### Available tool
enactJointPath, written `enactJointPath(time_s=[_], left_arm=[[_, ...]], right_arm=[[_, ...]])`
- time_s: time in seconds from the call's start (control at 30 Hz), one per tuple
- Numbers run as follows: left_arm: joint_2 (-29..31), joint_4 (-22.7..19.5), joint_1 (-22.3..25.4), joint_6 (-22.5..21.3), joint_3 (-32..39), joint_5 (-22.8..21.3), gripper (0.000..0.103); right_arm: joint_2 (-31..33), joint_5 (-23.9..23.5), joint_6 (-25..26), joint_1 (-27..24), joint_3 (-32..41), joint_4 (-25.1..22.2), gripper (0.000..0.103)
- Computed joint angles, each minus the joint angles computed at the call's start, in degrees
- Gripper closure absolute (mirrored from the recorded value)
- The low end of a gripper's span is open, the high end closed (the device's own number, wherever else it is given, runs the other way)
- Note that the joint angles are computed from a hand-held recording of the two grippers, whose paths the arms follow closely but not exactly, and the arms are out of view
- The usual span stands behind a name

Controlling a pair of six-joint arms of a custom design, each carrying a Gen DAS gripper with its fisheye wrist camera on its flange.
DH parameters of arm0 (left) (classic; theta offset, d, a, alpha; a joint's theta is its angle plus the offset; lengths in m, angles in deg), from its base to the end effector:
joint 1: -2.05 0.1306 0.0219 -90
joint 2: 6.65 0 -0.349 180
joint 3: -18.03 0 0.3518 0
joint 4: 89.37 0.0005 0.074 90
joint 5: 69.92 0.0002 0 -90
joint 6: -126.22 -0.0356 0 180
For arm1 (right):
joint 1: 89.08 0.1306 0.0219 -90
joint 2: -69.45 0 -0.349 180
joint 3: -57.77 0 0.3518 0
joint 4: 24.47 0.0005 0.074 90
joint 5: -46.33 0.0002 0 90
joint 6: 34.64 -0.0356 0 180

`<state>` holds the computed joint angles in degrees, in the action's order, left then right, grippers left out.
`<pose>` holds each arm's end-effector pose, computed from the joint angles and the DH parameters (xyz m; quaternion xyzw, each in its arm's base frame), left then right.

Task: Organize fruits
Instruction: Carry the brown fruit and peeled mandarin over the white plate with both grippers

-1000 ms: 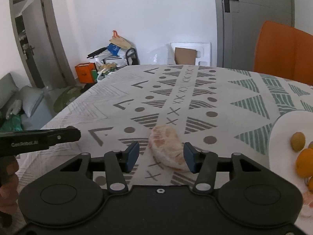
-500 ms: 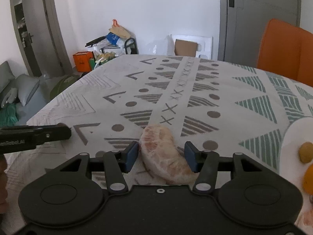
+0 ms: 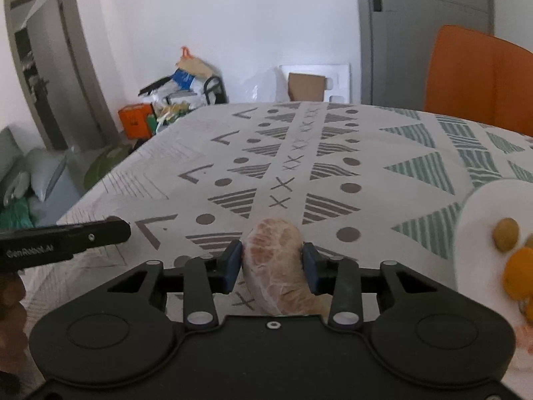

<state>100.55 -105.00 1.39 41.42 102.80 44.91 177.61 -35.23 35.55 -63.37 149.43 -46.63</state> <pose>0.5337 -0.0216 0.2641 0.0593 0.8810 -0.2149 0.4172 0.5009 0.2348 0.2939 -0.0144 0.8993 0.1060 0.4240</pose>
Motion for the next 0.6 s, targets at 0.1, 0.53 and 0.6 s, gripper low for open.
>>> enactJointPath(time_s=[0.1,0.53,0.6], left_arm=[[-0.2,-0.2,-0.4,-0.2,-0.1,0.1,0.08],[-3.3,0.5,-3.0,-1.0,-1.2,-0.3,0.08],[-3.7,0.5,-3.5,-1.2,-1.4,-0.4,0.08]], right_arm=[[-1.4,0.8,-0.4,0.3,-1.4,1.0,0.066],[-9.1,3.8,-1.9,0.5,-9.2,7.3,0.066],[-10.2,4.3,-1.9,0.4,-10.2,8.0,0.066]])
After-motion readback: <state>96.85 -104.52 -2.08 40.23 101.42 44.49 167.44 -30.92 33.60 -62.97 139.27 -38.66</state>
